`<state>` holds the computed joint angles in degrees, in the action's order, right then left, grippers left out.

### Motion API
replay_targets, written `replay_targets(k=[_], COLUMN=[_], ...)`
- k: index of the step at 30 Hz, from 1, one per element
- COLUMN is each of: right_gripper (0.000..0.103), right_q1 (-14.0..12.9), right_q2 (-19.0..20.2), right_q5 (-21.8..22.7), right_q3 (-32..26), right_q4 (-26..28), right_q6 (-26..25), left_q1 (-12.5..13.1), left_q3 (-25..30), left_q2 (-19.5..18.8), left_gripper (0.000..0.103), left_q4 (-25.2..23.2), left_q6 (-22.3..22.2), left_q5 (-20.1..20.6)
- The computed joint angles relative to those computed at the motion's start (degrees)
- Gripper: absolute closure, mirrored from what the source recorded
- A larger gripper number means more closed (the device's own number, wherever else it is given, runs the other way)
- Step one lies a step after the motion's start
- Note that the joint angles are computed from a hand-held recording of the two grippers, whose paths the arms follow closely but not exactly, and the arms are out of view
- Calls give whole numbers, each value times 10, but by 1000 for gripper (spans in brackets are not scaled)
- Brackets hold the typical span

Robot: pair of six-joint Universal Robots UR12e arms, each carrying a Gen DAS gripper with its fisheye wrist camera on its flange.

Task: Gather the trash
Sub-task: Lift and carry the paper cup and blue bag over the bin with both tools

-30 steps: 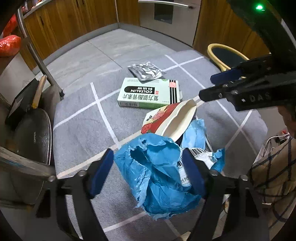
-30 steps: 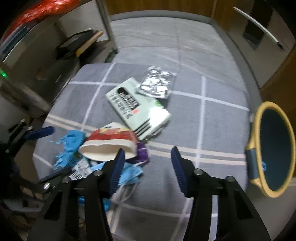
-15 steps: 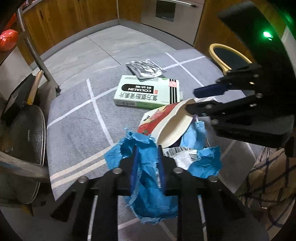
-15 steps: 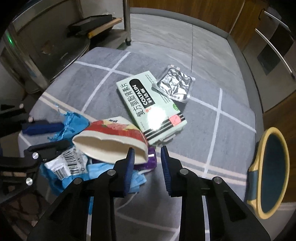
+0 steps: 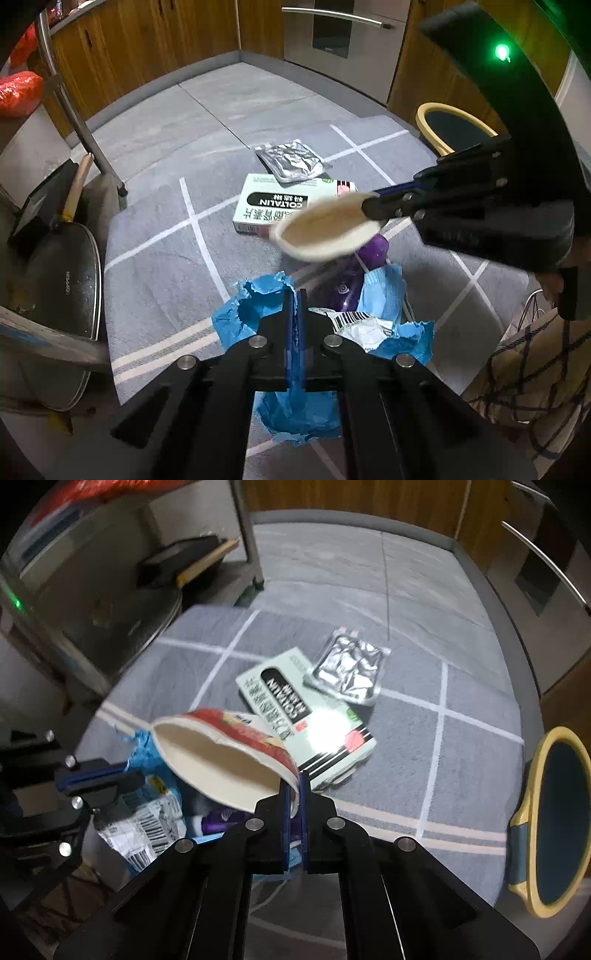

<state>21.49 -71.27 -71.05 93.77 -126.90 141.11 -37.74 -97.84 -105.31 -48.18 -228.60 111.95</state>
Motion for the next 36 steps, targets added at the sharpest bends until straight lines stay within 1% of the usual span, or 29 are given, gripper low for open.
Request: replay_targets(k=[4,9,12,18,22,29,36], right_gripper=[98,98,98,98,98,98,98], right_q1=[-13,-23,-28,-38,-47,-63,-82], right_q2=[-1,-2,-3,-4,-2,-3,-3], right_q5=[37,53,59,59,58,60,61], right_q3=[-11,-18,-20,-21,-25,-27,-30], right_q4=[7,-4,-11,-31,-35,-61,-84], right_q6=[39,76,90,115,130,149,161], left_q1=[-3,-7,-10,-13,-13,-9,-8], left_q3=[1,2,3,13,24,41,69], left_q2=[2,6,9,8,4,-7,-27], left_gripper=[102,102,103,103,103,103,103], left_q4=[6,19,32,45,51,73,88], left_q6=[3,6,10,26,39,57,80], left_q5=[18,38,55,85,104,121,131])
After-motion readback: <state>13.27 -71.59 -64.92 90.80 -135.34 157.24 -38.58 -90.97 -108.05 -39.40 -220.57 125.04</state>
